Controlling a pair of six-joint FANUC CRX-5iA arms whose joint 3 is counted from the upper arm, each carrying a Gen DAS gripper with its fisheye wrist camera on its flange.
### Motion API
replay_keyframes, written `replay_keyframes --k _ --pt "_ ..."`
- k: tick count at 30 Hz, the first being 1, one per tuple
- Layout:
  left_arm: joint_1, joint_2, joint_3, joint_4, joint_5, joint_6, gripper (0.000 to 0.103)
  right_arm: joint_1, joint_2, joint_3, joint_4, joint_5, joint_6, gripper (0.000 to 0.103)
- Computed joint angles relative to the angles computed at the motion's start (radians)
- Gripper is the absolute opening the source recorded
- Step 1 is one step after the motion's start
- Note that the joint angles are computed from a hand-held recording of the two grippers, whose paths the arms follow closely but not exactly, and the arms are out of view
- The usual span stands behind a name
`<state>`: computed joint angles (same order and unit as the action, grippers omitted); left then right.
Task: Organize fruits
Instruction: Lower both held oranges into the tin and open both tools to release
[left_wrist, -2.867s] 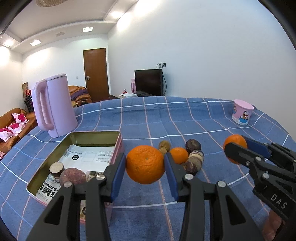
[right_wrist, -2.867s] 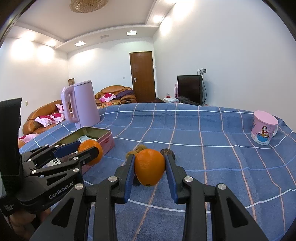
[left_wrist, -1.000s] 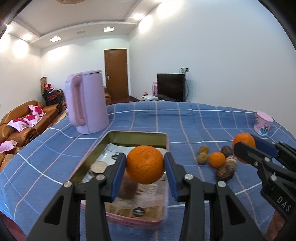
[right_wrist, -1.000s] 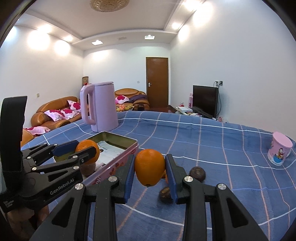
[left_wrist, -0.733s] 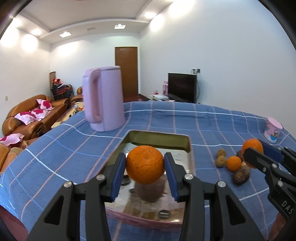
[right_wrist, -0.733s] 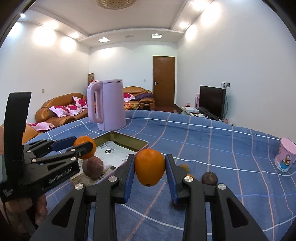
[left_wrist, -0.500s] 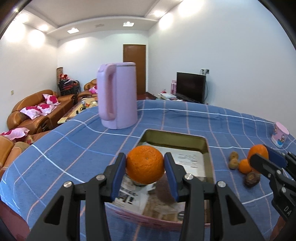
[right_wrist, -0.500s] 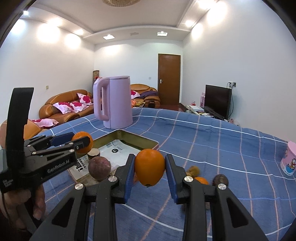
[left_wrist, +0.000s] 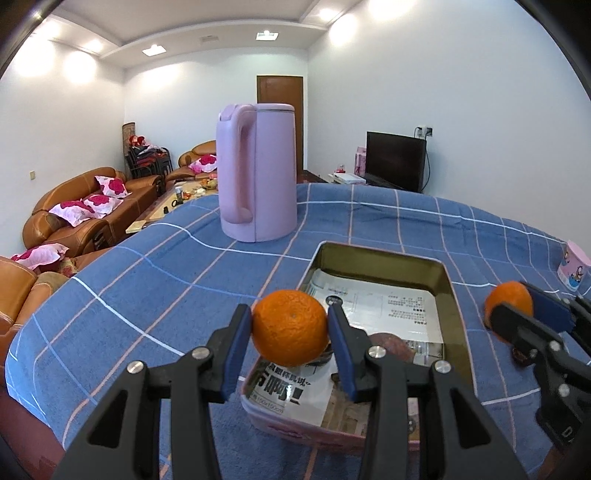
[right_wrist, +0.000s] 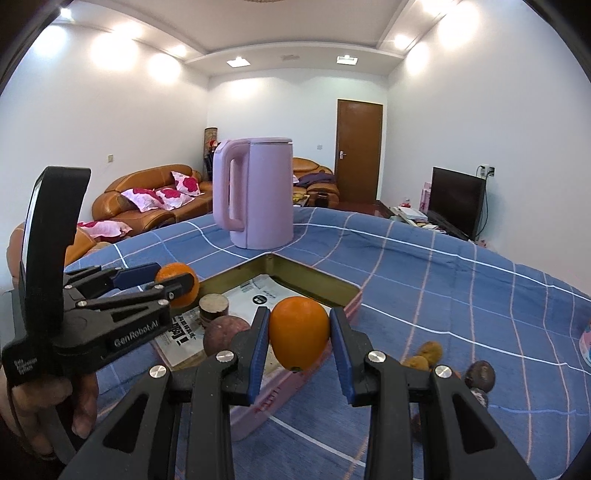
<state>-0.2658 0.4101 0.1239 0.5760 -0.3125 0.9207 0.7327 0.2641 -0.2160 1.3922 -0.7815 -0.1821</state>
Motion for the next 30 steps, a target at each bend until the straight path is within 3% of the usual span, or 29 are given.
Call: replay_keyframes --k 12,30 --pt "-0.004 0.006 -0.011 0.05 -0.013 -0.072 0.044 -0.015 0.063 0.081 -0.076 0.025 0.079 0.035" --pt "-0.005 0.023 0.042 -0.085 -0.075 0.022 0.046 -0.023 0.096 0.152 -0.269 0.053 0.213 0.035"
